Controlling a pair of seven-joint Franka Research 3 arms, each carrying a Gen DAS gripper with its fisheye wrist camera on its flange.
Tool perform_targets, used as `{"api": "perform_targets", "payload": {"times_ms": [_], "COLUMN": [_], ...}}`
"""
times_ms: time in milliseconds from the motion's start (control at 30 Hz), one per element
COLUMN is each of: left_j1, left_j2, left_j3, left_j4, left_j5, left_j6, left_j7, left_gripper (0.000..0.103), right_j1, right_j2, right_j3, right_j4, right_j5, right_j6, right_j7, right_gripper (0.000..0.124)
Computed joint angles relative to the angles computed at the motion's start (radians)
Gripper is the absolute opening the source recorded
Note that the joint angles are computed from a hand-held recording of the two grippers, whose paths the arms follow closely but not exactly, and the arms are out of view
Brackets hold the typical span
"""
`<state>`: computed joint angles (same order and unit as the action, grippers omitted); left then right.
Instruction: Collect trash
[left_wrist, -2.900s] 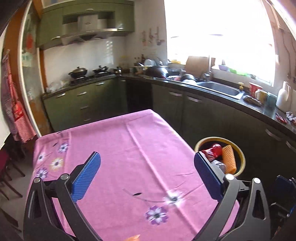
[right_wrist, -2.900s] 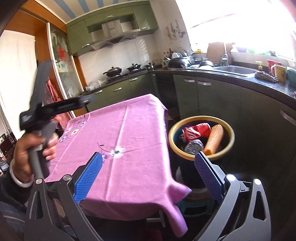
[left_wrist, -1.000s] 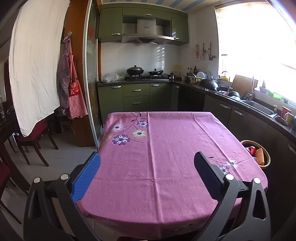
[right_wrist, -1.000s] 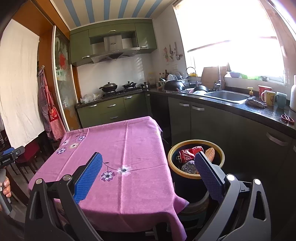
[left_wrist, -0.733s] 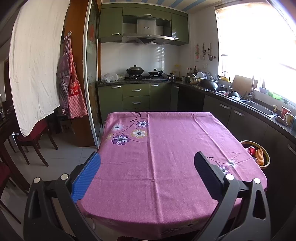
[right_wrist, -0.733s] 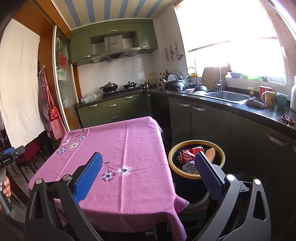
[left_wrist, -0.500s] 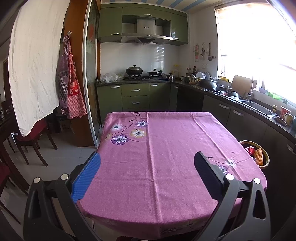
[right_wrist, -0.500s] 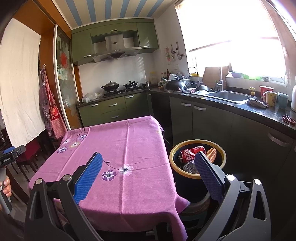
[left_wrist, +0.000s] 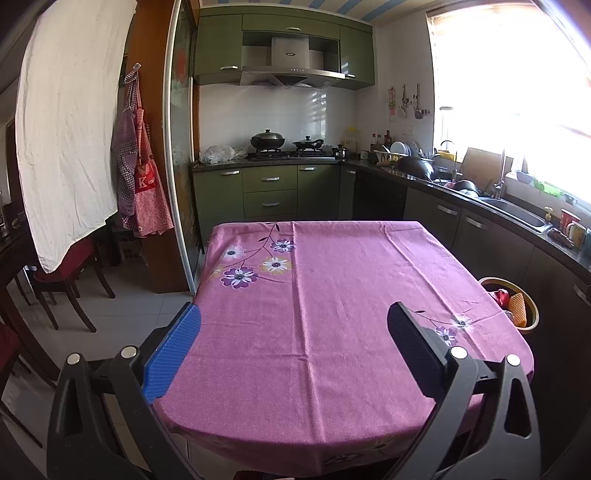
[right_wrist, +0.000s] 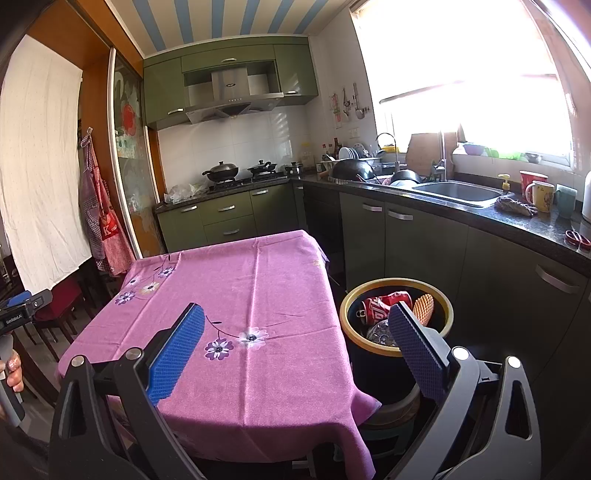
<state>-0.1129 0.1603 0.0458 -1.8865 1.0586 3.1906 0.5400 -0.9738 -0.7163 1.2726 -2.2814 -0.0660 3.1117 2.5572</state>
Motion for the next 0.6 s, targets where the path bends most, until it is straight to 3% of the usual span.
{"api": "perform_targets", "payload": {"times_ms": [600], "left_j1": [-0.004], "left_j2": [0.004], "left_j3": [0.002], "left_j4": [-0.004], "left_j5": [-0.015], "left_j6": [0.004], "left_j7": [0.012], "left_gripper": [0.096], "right_j1": [-0.001], "right_j2": [0.014], "right_j3": [0.002], "right_j4": [0.005], "right_j5": [-0.005], "right_j6": [0.004], "right_j7": [-0.008], "right_gripper": [0.098]}}
